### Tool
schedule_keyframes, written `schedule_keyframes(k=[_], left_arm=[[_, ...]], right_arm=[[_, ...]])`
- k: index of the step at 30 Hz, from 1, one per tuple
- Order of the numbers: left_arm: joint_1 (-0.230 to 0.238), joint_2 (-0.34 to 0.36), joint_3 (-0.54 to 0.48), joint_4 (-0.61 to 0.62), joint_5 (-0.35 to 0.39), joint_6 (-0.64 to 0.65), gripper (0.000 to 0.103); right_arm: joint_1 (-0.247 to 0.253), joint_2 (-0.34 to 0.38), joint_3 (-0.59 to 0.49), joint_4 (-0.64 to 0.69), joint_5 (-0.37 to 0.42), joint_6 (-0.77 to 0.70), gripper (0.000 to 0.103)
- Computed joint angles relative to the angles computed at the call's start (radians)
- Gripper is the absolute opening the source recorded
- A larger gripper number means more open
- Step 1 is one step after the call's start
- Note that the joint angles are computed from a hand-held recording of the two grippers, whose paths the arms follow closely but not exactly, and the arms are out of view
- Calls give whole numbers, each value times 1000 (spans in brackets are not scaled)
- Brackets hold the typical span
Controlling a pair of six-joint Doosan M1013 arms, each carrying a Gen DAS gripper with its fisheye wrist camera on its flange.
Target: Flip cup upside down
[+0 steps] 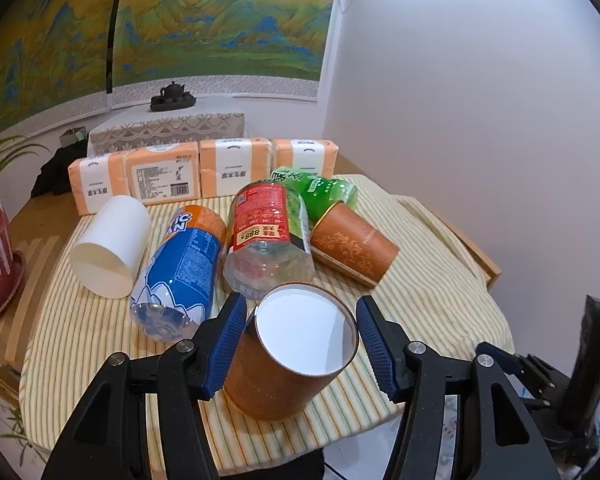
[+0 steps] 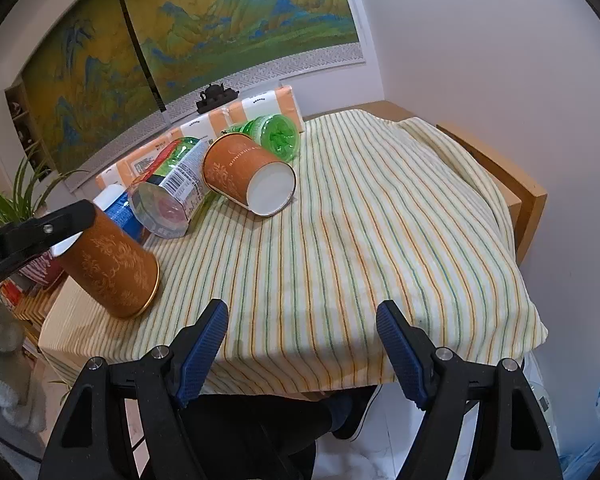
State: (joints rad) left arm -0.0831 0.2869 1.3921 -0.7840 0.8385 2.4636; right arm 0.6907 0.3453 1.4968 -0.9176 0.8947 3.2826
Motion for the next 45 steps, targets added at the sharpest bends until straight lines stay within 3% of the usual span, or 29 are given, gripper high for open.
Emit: schedule_keyframes(k=[20,22,24,39,45], left_arm=[[1,35,-24,-2,-24,-34,61],[1,37,-27,6,-19,-39,67],[6,37,-24,-13,-12,-30,85],[36,-14,31,-65,-108,28,90],[59,-54,73,-102,-180,76,90]], right_arm=[[1,14,-21,14,8,-32,73],[1,14,-21,14,9,-33,73],[2,16,-25,15,11,-36,73],[18,23,-54,-37,29,-36,73],[36,26,-80,-124,57,-15,78]])
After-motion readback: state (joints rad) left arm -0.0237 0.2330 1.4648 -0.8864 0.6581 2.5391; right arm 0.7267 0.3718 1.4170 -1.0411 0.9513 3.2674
